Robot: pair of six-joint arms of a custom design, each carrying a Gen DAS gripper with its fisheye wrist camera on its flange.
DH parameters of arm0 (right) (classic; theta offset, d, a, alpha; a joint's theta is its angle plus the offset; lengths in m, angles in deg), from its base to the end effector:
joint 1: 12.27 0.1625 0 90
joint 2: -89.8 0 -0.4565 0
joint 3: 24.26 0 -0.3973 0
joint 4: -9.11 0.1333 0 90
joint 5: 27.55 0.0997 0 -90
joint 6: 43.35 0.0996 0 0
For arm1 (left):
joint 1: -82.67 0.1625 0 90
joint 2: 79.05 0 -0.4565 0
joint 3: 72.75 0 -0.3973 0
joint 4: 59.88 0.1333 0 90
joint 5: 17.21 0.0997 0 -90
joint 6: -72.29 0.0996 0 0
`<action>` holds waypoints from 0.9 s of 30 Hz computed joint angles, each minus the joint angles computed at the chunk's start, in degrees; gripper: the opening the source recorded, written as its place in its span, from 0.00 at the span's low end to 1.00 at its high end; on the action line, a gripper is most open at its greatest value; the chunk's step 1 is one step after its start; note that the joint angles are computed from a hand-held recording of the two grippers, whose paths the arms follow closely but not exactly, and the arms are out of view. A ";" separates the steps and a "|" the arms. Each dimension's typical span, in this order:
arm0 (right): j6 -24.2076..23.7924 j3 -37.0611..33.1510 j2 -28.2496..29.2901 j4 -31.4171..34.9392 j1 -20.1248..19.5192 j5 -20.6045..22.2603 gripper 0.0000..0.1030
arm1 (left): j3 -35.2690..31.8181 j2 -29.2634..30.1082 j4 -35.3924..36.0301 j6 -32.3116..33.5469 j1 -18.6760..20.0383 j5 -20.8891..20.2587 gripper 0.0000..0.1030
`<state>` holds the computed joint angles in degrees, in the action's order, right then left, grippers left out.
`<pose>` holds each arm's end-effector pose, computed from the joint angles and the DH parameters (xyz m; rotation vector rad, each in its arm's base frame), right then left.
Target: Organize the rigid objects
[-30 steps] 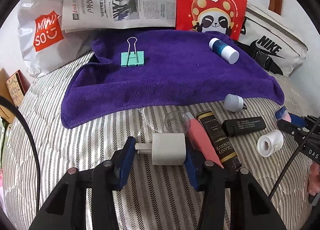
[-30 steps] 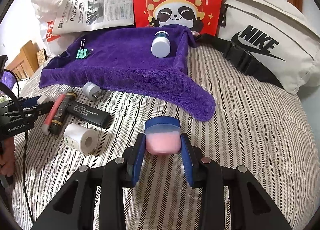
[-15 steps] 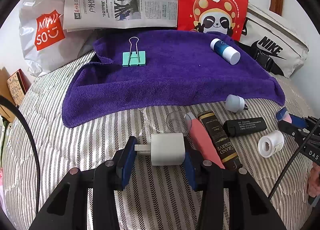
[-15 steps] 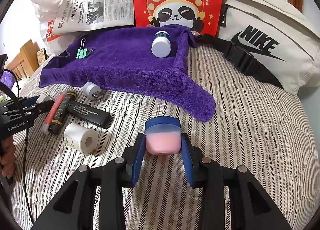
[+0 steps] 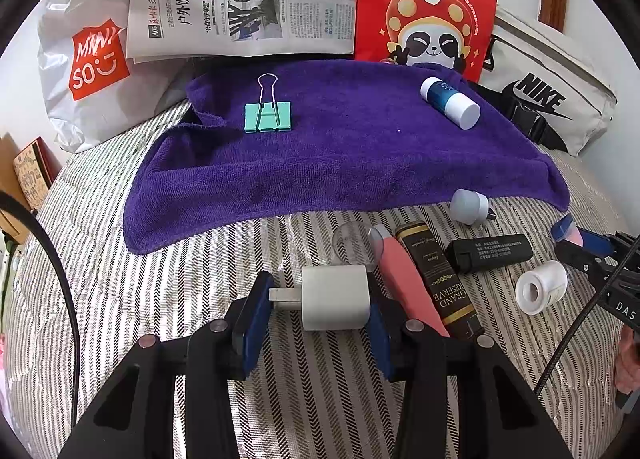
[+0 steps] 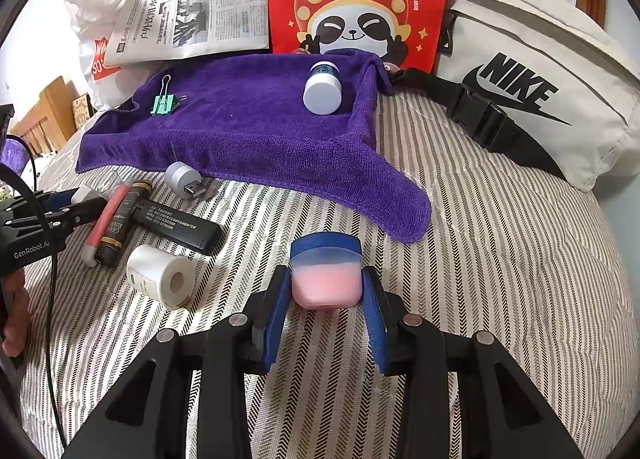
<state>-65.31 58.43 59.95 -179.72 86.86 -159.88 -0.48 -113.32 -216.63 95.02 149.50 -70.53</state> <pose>0.1857 -0.7380 0.0936 0.2415 -2.2178 0.8331 -0.1439 -0.8262 0.1529 0.7593 2.3239 -0.6274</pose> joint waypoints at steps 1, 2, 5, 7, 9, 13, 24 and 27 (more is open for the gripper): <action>-0.01 -0.07 0.02 0.05 -0.01 0.01 0.35 | 0.00 0.00 0.00 0.00 0.00 0.00 0.40; 0.00 -0.02 0.00 0.02 0.00 0.01 0.35 | 0.00 0.00 0.00 0.00 0.00 0.00 0.40; 0.00 -0.02 0.00 0.02 0.00 0.00 0.35 | 0.02 -0.01 -0.02 -0.01 0.01 -0.02 0.40; 0.00 -0.02 0.00 0.02 0.00 0.00 0.36 | 0.02 -0.01 -0.02 -0.01 0.01 -0.02 0.40; 0.00 -0.02 0.00 0.01 0.00 0.00 0.35 | 0.02 -0.01 -0.02 -0.01 0.01 -0.02 0.41; 0.00 -0.02 0.00 0.01 0.00 0.00 0.35 | 0.04 -0.10 0.09 -0.19 0.08 -0.37 0.40; 2.26 0.54 -0.59 0.33 0.32 -1.47 0.33 | 0.07 -0.50 0.51 -1.51 0.46 -2.36 0.40; 2.97 0.83 -1.28 1.32 0.75 -2.39 0.33 | 0.03 -0.70 0.80 -1.97 0.64 -3.11 0.40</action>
<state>-62.34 59.26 58.67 -178.40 87.61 -162.27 -0.45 -114.01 -215.83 93.05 150.14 -73.64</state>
